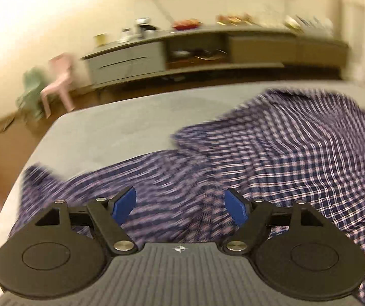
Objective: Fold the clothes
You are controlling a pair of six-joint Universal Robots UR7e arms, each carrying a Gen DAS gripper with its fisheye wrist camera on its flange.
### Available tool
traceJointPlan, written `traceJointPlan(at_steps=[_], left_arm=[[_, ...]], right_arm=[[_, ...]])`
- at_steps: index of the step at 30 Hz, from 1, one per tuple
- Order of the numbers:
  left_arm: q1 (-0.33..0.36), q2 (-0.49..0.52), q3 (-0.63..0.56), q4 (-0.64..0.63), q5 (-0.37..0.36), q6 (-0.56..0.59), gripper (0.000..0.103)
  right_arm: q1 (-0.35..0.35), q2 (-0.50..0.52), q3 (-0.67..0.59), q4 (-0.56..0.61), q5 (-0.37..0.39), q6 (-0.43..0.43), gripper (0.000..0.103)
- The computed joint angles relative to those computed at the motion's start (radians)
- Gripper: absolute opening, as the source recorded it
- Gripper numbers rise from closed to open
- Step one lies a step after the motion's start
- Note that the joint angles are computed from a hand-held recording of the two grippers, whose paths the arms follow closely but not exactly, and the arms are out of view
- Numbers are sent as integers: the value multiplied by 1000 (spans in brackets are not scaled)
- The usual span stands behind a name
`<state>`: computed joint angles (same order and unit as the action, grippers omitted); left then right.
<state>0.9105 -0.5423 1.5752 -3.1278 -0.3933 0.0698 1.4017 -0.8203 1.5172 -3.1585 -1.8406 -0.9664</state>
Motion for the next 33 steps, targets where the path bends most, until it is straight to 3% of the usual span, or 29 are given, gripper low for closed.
traceJointPlan(at_steps=[1, 2, 5, 7, 14, 16, 18, 19, 21, 23, 26, 29, 33], left_arm=[[12, 10, -19, 7, -12, 19, 77], [27, 12, -33, 23, -25, 18, 77], [56, -10, -58, 139, -71, -80, 76], [79, -19, -69, 134, -110, -107, 77], [103, -11, -97, 109, -154, -116, 78], [103, -6, -104, 104, -153, -110, 79], [112, 20, -135, 74, -126, -77, 79], [117, 36, -156, 55, -110, -55, 81], [114, 55, -169, 28, -39, -40, 82], [94, 28, -136, 94, 6, -130, 79], [42, -68, -14, 94, -53, -214, 80], [-31, -165, 141, 21, -76, -260, 80], [-122, -297, 356, 4, -92, -416, 82]], right_arm=[[9, 30, -34, 17, -42, -10, 53], [16, 59, -72, 39, -94, -7, 37], [17, 105, -142, 23, -146, -6, 37], [21, 142, -201, -16, -197, -47, 26], [3, 236, -345, -48, -137, -43, 26], [0, 270, -377, -98, -137, -86, 26], [2, 333, -440, -204, -174, -182, 24], [1, 370, -486, -251, -193, -237, 15], [-1, 401, -534, -278, -217, -266, 13], [1, 303, -433, -166, -195, -133, 16], [23, 160, -264, -90, -95, -28, 30], [55, 25, -110, 53, -19, 30, 50], [103, -101, 89, 171, 24, 32, 56]])
